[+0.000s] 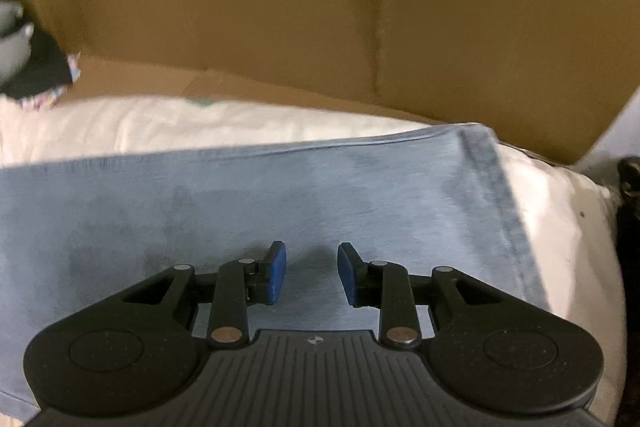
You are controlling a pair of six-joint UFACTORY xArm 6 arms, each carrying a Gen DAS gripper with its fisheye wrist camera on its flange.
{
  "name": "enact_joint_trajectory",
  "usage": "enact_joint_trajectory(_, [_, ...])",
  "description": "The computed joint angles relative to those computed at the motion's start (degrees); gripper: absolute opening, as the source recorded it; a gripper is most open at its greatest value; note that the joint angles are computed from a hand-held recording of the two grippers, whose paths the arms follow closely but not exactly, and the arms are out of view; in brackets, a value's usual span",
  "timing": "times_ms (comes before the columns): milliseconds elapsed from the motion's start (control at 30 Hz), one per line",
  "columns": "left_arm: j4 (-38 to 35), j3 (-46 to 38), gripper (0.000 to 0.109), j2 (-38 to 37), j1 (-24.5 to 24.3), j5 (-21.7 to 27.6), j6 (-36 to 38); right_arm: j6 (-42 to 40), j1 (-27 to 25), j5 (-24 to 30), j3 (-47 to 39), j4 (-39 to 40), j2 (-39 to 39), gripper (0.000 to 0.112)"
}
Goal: Fold clothes
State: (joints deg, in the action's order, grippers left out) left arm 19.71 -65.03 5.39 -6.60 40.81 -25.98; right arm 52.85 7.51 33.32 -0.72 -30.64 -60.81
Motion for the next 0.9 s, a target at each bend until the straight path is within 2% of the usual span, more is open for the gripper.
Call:
enact_joint_trajectory(100, [0.68, -0.40, 0.028, 1.09, -0.13, -0.15, 1.23, 4.70, -0.11, -3.30, -2.21, -4.46, 7.17, 0.035])
enact_joint_trajectory(300, [1.01, -0.38, 0.027, 2.34, -0.08, -0.65, 0.26, 9.50, -4.29, -8.52, -5.53, -9.93, 16.04, 0.036])
enact_joint_trajectory(567, [0.05, 2.87, 0.027, 1.29, 0.74, -4.15, 1.21, 15.78, -9.49, -13.87, -9.36, -19.50, 24.44, 0.044])
enact_joint_trajectory(767, [0.17, 1.99, 0.026, 1.72, 0.56, -3.14, 1.01, 20.78, -12.38, -16.96, -11.94, -27.13, 29.12, 0.048])
enact_joint_trajectory(900, [0.26, 1.86, 0.025, 1.76, 0.56, -3.23, 1.19, 21.14, -13.35, -17.73, -13.10, -28.29, 30.88, 0.051])
